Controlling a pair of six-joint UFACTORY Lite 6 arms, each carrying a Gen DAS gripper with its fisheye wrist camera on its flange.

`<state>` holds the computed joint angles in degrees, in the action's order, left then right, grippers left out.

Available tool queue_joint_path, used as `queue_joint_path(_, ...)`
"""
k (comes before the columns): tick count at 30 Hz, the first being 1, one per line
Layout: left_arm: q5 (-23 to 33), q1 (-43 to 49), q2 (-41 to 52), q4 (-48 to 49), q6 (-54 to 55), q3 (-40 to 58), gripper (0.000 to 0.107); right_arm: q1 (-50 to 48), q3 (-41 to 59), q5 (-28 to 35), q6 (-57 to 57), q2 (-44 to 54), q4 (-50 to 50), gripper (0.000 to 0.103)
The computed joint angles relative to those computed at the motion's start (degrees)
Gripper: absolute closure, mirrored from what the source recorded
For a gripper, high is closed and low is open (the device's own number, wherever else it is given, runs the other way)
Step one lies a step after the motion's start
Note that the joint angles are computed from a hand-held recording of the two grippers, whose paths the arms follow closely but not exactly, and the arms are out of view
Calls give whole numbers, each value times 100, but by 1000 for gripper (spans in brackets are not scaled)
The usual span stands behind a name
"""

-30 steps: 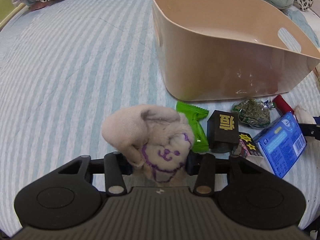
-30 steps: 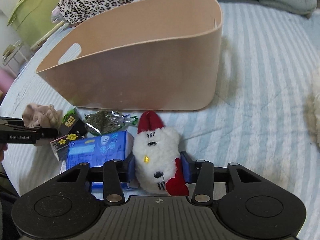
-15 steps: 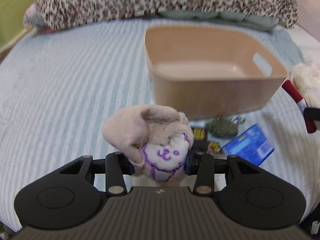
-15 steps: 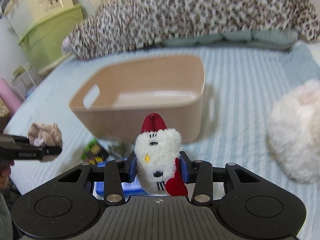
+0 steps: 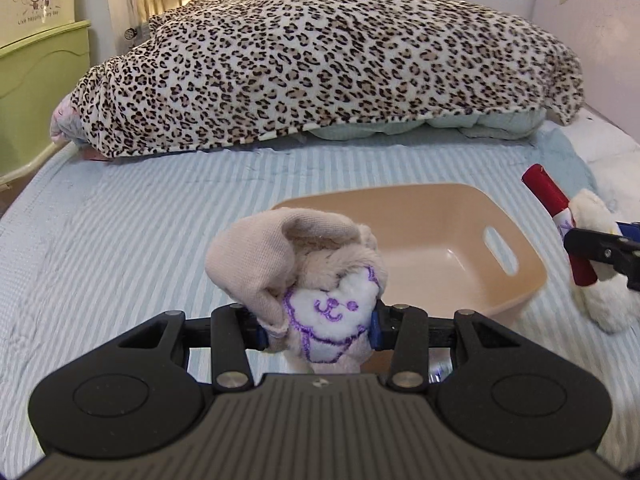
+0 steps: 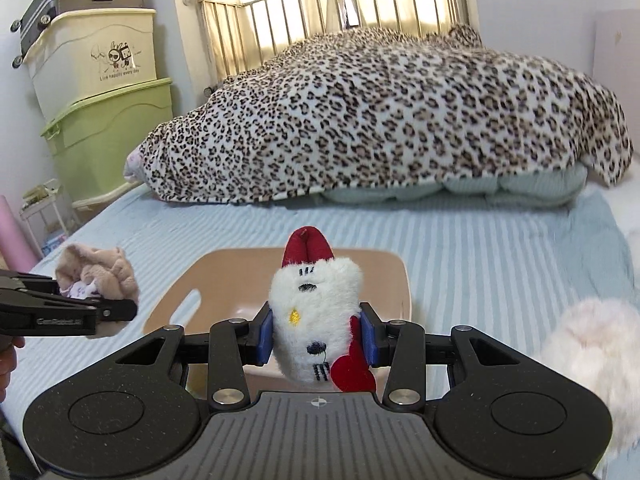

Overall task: Organize objects
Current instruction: 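Carry both plushes over the beige basket and open both tools to drop them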

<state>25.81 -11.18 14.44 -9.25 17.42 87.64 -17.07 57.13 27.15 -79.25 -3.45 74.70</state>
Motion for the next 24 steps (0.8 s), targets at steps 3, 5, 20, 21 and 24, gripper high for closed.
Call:
queue_joint_path(3, -79, -197, 619, 448, -531, 557, 62, 294, 465, -297, 1, 560, 57, 63)
queue_joint_path(5, -92, -291, 1024, 718, -812, 898, 62, 433, 798, -397, 184, 943, -84, 63)
queue_joint_path(20, 496, -572, 2841, 1376, -1674, 2389, 59, 1169, 1848, -1295, 1678, 2754, -1766, 61)
queue_joint_path(21, 533, -568, 2844, 1345, -1644, 2389, 56, 1171, 1938, -1253, 1983, 2861, -2054, 61)
queue_joint_path(24, 512, -576, 2674, 1323, -1588, 2182, 50, 1203, 1857, -1421, 2387, 2883, -2491, 52)
